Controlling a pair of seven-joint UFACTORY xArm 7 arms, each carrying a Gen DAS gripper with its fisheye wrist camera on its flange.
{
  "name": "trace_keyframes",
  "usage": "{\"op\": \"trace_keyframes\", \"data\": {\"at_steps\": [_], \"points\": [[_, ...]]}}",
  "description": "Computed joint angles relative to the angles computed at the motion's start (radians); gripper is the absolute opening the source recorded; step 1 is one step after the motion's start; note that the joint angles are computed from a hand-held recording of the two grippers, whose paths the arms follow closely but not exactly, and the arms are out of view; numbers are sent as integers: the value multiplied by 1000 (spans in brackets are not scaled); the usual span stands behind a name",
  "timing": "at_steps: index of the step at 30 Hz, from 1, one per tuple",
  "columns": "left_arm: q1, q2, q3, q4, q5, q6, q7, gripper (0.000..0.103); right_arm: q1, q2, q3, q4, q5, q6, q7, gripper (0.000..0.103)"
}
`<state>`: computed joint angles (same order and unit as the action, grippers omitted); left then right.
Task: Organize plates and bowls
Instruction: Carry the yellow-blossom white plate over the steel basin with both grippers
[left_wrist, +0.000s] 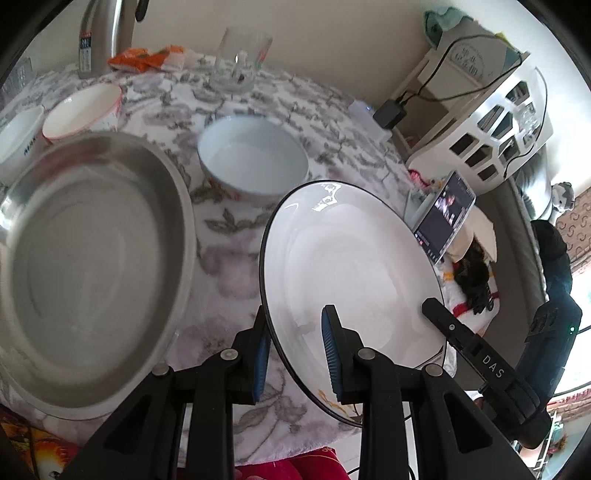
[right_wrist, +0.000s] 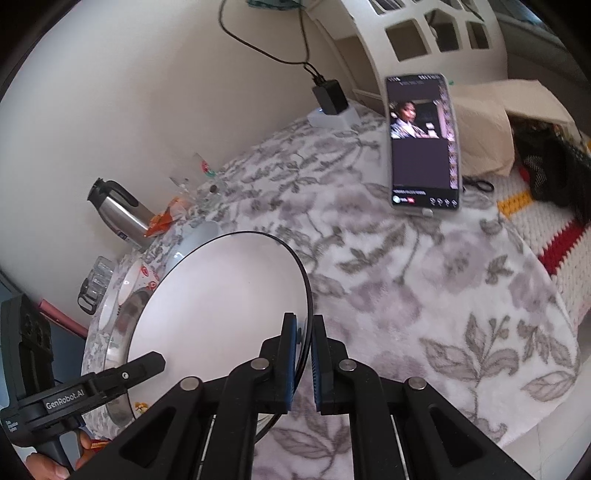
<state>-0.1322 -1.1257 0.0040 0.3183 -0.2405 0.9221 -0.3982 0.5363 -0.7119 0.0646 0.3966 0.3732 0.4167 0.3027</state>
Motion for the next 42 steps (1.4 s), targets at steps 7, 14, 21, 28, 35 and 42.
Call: {"op": "trace_keyframes", "data": {"at_steps": [7,14,21,28,35,42], "points": [[49,-49,46,25,26,29,28,28,7,27,41,66,-19,-5,32,8],[132,-99,100,42,42,70,59,28,47,96,75,132,-24,-28,52,9],[233,-135,169,49,65,108,101,28,76,194,120,212,-38,-40,78,10],[331,-152,241,62,77,138,155,28,90,290,173,303,-73,-42,108,11],[433,-141,321,78,91,170,220,28,102,384,224,385,-123,-37,144,11],[515,-111,366,92,94,184,276,28,114,465,256,454,-170,-31,178,12]]}}
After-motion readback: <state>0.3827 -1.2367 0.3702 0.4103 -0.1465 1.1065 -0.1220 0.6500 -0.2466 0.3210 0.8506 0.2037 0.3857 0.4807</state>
